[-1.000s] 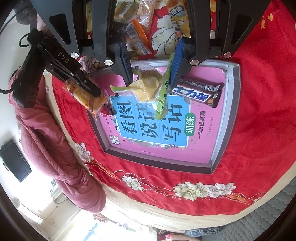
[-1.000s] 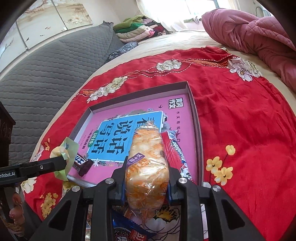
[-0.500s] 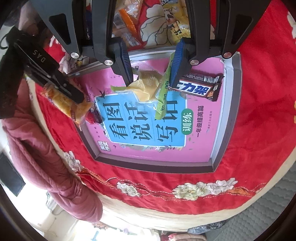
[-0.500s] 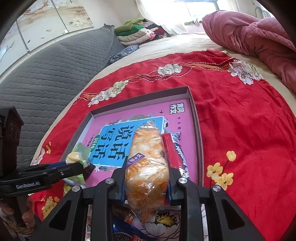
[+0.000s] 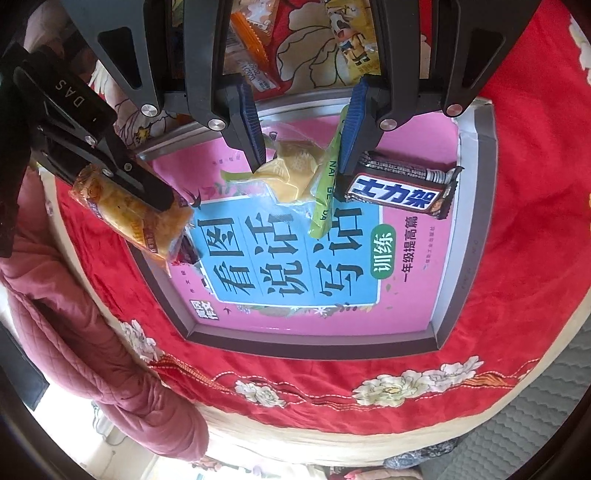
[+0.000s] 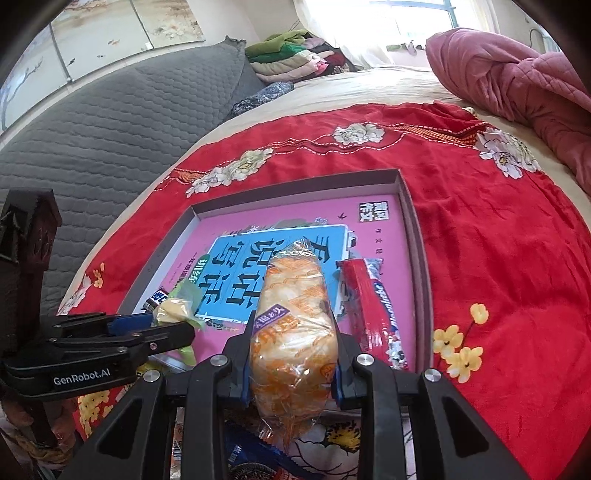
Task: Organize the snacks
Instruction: 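Carry the biscuit pack with the right gripper while the left carries the green pack toward the tray, then open the right gripper over the tray while the left releases the green pack beside the chocolate bar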
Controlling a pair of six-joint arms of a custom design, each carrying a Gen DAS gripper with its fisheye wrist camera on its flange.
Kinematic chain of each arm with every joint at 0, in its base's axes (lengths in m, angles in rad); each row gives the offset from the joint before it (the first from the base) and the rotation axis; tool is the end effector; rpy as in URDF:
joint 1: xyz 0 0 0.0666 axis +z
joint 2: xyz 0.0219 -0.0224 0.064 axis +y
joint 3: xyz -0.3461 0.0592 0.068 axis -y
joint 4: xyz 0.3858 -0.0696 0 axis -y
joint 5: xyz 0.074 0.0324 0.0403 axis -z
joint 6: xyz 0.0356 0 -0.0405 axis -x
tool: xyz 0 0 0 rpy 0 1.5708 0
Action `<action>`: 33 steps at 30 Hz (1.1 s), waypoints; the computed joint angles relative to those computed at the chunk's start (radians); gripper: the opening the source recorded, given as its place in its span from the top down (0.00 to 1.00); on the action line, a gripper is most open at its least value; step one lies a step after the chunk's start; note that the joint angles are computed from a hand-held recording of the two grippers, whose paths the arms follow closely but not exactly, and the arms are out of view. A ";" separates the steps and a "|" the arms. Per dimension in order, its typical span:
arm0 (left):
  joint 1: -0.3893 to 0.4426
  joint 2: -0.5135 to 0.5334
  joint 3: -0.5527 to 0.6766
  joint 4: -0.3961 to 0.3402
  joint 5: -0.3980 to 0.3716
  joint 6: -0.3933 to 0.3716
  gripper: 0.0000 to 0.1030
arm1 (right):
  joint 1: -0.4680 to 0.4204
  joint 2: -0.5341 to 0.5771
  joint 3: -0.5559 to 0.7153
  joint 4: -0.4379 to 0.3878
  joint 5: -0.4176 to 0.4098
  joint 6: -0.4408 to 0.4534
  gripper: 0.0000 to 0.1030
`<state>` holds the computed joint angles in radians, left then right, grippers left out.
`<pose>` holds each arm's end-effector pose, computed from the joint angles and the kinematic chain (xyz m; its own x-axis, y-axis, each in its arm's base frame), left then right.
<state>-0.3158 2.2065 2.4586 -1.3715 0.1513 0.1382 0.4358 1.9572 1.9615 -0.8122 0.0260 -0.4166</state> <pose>0.6666 -0.2239 0.3666 -0.8981 0.1502 -0.4134 0.2482 0.9490 -0.1944 0.6140 0.2845 0.3479 -0.7634 0.0907 -0.6395 -0.1058 0.9591 0.2624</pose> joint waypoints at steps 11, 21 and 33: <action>-0.003 0.013 0.020 -0.016 0.004 0.000 0.59 | 0.009 0.037 0.053 -0.056 0.053 0.035 0.70; 0.001 0.022 0.035 -0.030 0.016 0.003 0.58 | 0.002 0.038 0.062 -0.073 0.055 0.004 0.70; 0.006 0.038 0.061 -0.057 0.041 0.010 0.56 | -0.003 0.042 0.080 -0.106 0.031 -0.021 0.68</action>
<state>-0.3096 2.2445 2.5199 -1.4282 0.1924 0.1484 0.4330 1.9990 2.0418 -0.9179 0.0572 -0.4378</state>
